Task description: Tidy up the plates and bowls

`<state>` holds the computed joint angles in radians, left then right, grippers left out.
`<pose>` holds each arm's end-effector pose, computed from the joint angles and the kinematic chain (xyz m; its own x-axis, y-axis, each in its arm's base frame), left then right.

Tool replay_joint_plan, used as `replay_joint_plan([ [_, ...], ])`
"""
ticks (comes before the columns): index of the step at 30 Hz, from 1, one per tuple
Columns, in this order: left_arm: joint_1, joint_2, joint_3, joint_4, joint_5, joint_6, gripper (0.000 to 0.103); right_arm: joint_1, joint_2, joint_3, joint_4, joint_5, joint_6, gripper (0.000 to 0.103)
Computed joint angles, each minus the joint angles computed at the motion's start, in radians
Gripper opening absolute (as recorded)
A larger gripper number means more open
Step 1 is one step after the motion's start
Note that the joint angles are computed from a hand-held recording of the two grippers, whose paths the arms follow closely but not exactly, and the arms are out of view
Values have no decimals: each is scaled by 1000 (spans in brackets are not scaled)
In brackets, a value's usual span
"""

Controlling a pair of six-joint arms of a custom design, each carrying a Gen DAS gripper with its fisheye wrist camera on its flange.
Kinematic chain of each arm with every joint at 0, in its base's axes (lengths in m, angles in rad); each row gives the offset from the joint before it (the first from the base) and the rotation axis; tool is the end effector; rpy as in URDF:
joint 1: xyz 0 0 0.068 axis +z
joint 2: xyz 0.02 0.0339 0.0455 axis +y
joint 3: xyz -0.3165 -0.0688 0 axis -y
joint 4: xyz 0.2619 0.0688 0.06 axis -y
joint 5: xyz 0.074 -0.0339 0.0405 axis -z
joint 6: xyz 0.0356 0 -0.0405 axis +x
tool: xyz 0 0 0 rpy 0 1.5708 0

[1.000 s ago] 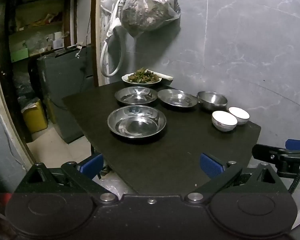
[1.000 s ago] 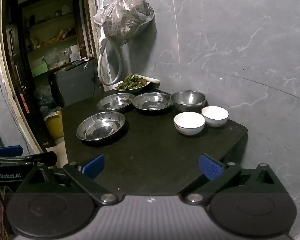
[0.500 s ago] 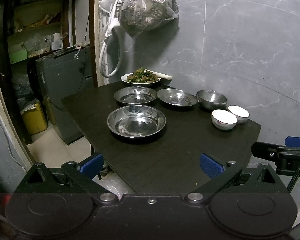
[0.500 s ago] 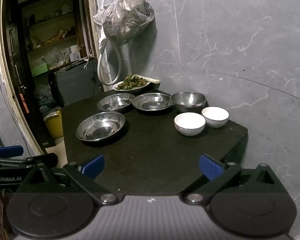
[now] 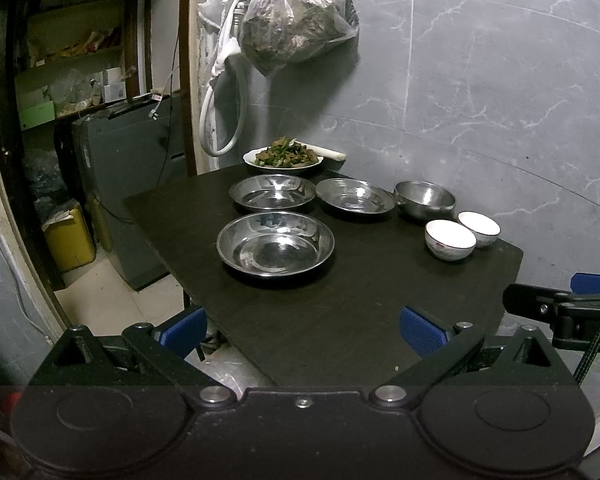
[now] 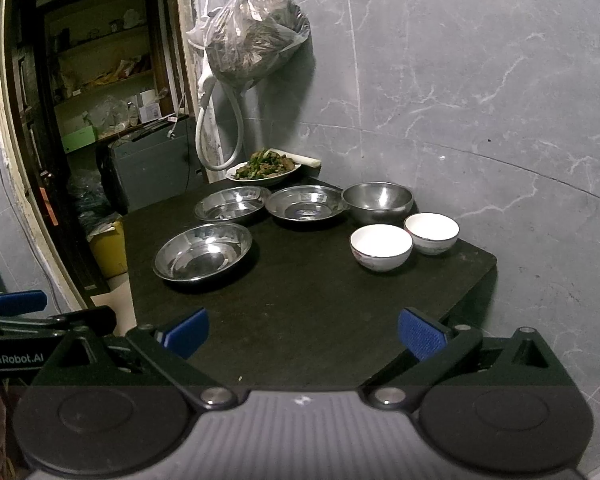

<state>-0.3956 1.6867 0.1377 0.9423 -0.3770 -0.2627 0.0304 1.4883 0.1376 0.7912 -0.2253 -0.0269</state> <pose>0.1991 -0.0689 0.1063 -0.5287 -0.0409 -0.8479 -0.0601 0.9981 -0.0106 0.2014 0.0141 0.1287 -0.5244 -0.0422 -0.8504 -0.2331 0.9677 0.0957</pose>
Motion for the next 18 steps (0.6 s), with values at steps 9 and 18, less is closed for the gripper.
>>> replay_joint_plan([
  [9,1,-1,-1,1,1,2,102,25,2,3,2,21,13,103],
  [18,14,-7,-9,12,12,11,102,34,-21,3,-17,31,16,103],
])
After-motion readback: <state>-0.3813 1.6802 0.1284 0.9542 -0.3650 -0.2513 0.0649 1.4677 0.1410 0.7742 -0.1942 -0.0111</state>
